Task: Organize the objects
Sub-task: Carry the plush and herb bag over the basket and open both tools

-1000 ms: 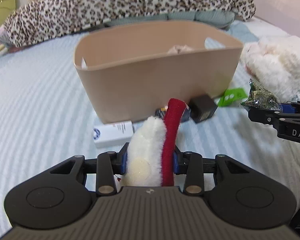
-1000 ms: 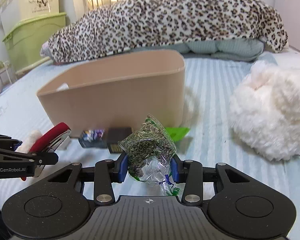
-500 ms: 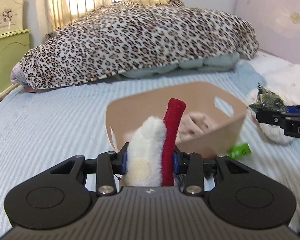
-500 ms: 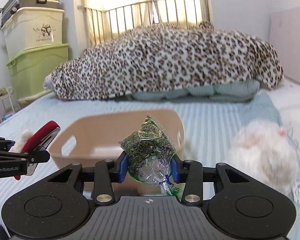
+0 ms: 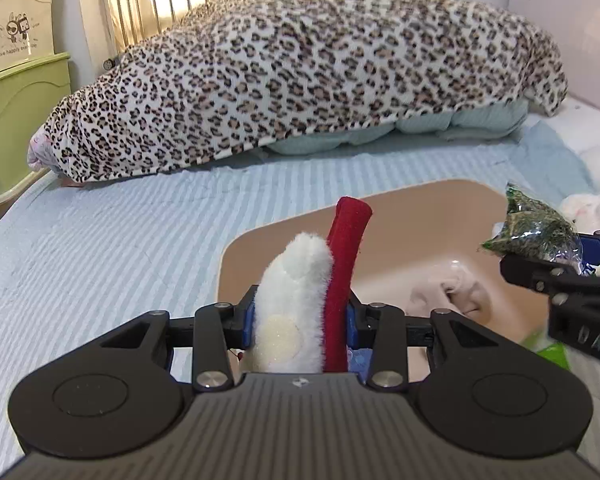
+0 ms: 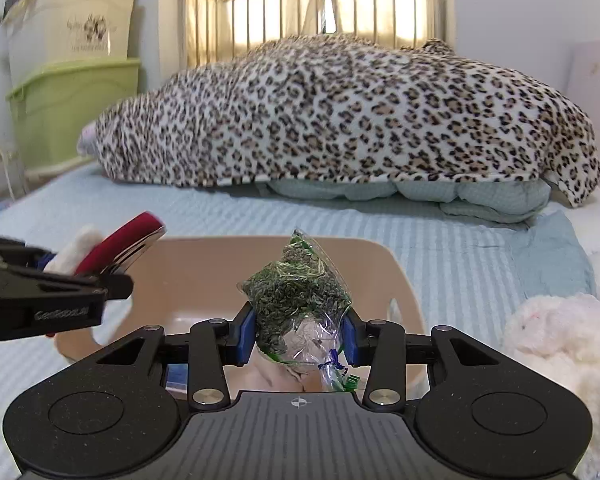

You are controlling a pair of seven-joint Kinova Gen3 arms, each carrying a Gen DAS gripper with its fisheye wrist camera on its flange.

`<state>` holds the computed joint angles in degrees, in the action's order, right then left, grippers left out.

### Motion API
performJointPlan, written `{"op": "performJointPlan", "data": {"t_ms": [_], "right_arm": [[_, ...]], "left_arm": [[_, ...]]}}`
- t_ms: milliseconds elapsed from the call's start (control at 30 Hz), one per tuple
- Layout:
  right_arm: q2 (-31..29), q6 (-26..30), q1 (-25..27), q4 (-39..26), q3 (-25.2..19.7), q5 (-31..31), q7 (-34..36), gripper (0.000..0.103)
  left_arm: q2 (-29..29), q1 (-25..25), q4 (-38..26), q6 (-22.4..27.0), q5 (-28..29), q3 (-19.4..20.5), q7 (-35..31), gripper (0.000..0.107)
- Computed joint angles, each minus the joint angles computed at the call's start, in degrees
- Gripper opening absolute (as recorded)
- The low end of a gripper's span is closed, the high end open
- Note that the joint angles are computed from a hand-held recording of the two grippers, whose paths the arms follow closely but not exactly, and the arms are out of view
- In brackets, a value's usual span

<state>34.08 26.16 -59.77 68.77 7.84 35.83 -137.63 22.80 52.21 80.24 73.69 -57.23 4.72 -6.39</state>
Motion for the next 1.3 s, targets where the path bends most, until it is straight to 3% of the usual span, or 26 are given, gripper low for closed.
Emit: {"op": "performJointPlan", "data": {"t_ms": [267,367,400,467,500,533,633,733,967,1167,1300], "right_arm": [[6.1,6.2,2.9,-9.3,-4.0,-5.2,7.2,0.040],[6.8,7.2,2.9,-10.0,-4.0,-7.1,8.6,0.046],[6.8,7.1,2.6,-9.7,-3.5,-7.2,8.3,0.053],[6.1,6.5,2.4,-8.4,-3.2,-7.6,7.9,0.054],[5.7,6.1,2.1,-7.6,-2.7,-7.5,7.3,0.060],[4.9,5.4,1.4,-6.3,-1.9,-7.0,6.4,0.068],[2.3,3.2,0.0,-2.6,-0.2,-5.2,3.5,0.085],[0.2,2.6,-0.8,-0.2,0.3,-3.4,1.9,0.094],[-5.2,2.1,-3.4,6.0,0.9,3.4,-3.6,0.103],[-8.7,4.1,-2.4,9.7,-2.6,7.5,-5.9,0.103],[-10.2,4.9,0.7,11.5,-6.5,6.0,-4.8,0.103]], "left_arm": [[3.5,-3.2,-1.1,-2.1,5.8,-1.0,-3.5,0.042],[3.6,-3.4,-0.2,-2.8,7.4,-1.6,-3.3,0.043],[3.5,-3.3,0.0,-3.0,7.4,-1.7,-3.2,0.044],[3.4,-2.6,0.2,-2.6,7.1,-1.9,-3.1,0.046],[3.2,-2.5,0.2,-2.5,7.1,-1.9,-2.9,0.056],[2.6,-2.3,0.5,-2.8,7.0,-1.8,-2.6,0.073],[1.2,-1.4,1.1,-2.2,5.7,-1.4,-2.3,0.086],[0.4,-0.7,0.5,-0.2,4.8,-0.8,-2.5,0.091],[-2.0,1.4,1.5,3.2,3.0,1.1,1.1,0.095],[-3.6,2.3,3.4,4.6,3.3,3.4,3.9,0.095],[-4.2,2.9,4.8,5.1,4.1,4.5,5.9,0.095]]}}
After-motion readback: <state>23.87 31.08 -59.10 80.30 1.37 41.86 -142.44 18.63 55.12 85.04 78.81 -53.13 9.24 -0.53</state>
